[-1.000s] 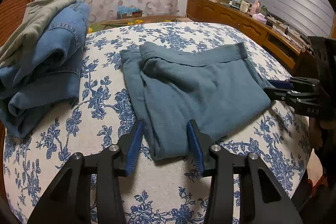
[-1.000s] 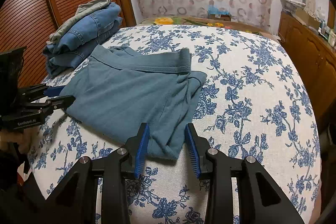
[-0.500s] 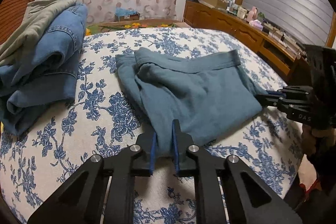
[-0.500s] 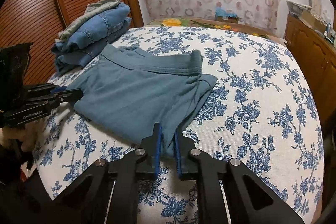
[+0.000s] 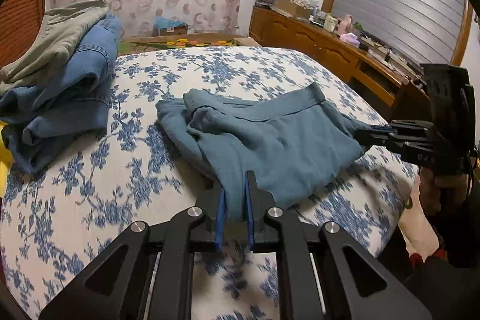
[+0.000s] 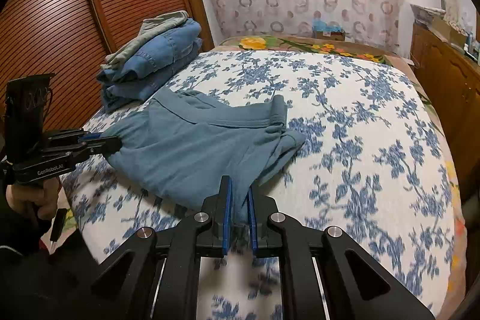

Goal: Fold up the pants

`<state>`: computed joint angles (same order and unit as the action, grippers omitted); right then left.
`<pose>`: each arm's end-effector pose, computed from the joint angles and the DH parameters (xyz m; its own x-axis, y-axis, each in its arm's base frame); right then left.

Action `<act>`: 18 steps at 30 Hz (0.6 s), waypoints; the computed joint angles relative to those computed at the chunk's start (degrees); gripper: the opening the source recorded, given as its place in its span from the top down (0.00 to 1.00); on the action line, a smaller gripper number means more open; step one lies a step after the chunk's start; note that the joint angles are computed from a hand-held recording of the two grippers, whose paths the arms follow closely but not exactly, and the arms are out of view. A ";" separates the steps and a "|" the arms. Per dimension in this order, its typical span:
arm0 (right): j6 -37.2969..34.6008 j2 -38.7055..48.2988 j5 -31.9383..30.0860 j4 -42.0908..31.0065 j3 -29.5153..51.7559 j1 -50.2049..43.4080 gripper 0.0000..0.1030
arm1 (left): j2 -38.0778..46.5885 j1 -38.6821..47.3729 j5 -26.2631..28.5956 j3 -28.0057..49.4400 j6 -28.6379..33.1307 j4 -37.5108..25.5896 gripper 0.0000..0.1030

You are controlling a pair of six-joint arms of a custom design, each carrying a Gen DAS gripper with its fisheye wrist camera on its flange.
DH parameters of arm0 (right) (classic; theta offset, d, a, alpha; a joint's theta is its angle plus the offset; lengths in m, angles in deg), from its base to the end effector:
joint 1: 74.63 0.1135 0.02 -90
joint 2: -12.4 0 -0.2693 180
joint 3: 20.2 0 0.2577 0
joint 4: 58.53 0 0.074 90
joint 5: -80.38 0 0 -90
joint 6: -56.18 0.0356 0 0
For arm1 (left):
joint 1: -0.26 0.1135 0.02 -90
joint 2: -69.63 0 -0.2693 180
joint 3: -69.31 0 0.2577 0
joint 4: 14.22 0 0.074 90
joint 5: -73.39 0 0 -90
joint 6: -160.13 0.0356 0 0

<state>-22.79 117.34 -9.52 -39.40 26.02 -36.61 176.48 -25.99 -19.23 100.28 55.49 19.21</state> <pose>0.2424 0.1895 0.0836 -0.6104 -0.2344 -0.7566 -0.5075 0.8492 0.1463 0.2176 -0.1055 0.0474 -0.6897 0.0586 -0.7217 0.2452 0.9567 -0.1566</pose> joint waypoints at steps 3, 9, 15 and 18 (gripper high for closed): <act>0.69 -1.71 0.37 0.85 -2.49 0.62 0.90 | -0.73 -1.94 -1.07 -1.41 -0.86 0.35 0.88; 1.74 -5.45 0.27 0.82 -6.38 1.23 0.90 | -2.36 -6.06 -3.35 -4.13 -3.19 0.74 0.88; 2.61 -7.03 1.15 0.40 -8.13 1.59 0.90 | -0.76 -6.48 -3.85 -3.76 -4.23 0.25 0.88; 3.01 -7.55 0.94 -0.37 -8.46 1.25 0.90 | -1.15 -6.46 -4.19 -3.53 -4.29 -0.69 0.83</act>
